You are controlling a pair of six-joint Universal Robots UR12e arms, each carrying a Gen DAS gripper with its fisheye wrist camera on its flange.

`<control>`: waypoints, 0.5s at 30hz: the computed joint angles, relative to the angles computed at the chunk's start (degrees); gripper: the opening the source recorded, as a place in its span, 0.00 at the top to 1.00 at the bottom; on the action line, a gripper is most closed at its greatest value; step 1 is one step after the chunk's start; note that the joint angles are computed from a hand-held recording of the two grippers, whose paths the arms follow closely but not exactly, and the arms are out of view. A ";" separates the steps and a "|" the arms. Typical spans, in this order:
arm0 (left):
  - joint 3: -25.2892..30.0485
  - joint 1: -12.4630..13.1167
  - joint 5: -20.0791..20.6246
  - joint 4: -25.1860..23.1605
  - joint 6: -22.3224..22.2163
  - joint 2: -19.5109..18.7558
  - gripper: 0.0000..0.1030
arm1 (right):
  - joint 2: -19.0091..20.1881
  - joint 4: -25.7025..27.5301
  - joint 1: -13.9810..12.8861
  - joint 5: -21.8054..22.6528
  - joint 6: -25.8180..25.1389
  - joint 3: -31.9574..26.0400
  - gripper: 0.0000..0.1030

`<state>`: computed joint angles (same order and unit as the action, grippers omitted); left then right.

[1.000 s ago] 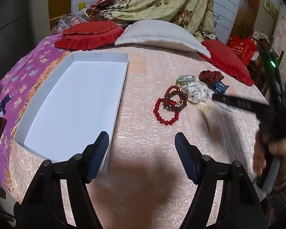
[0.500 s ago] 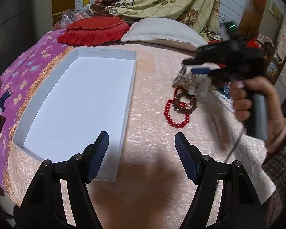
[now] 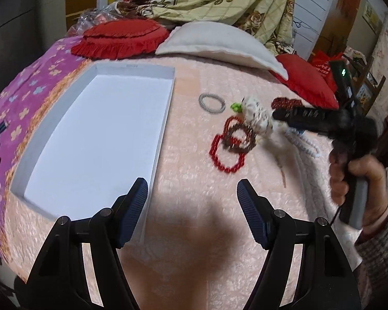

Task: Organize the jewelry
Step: 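Close the right tool on the white polka-dot scrunchie and lift it, then grasp the grey braided bangle with the left tool while the right tool holds the scrunchie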

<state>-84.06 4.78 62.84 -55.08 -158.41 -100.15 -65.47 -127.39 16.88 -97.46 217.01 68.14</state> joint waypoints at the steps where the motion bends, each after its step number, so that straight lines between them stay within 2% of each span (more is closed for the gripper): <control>1: 0.80 -0.20 0.02 -0.02 0.07 -0.44 0.30 | 0.12 -0.26 0.03 -0.25 0.38 0.09 0.57; 5: 6.80 -1.40 -1.00 -2.93 0.68 -3.98 0.30 | 1.02 -1.20 -0.24 0.19 2.84 0.01 0.57; 9: 14.70 -3.45 -1.68 -6.77 1.28 -9.30 0.30 | 1.74 -3.67 -0.64 2.43 4.85 0.42 0.57; 10: 16.31 -4.02 -1.29 -7.49 1.72 -10.50 0.30 | 2.04 -3.98 -0.68 2.90 5.26 0.31 0.59; 11: 18.09 -4.62 -0.97 -8.57 2.39 -11.86 0.30 | 2.13 -4.37 -0.76 3.32 5.51 0.44 0.71; 13: 22.04 -5.68 -0.05 -11.74 2.56 -14.90 0.31 | 1.97 -5.69 -1.08 4.80 6.20 1.15 0.77; 15: 26.01 -6.46 0.80 -15.17 1.01 -18.04 0.41 | 1.65 -7.03 -1.13 5.16 6.68 1.89 0.80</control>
<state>-58.05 -1.68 63.64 -70.25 -157.40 -118.19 -63.81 -134.42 15.75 -92.30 223.69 70.03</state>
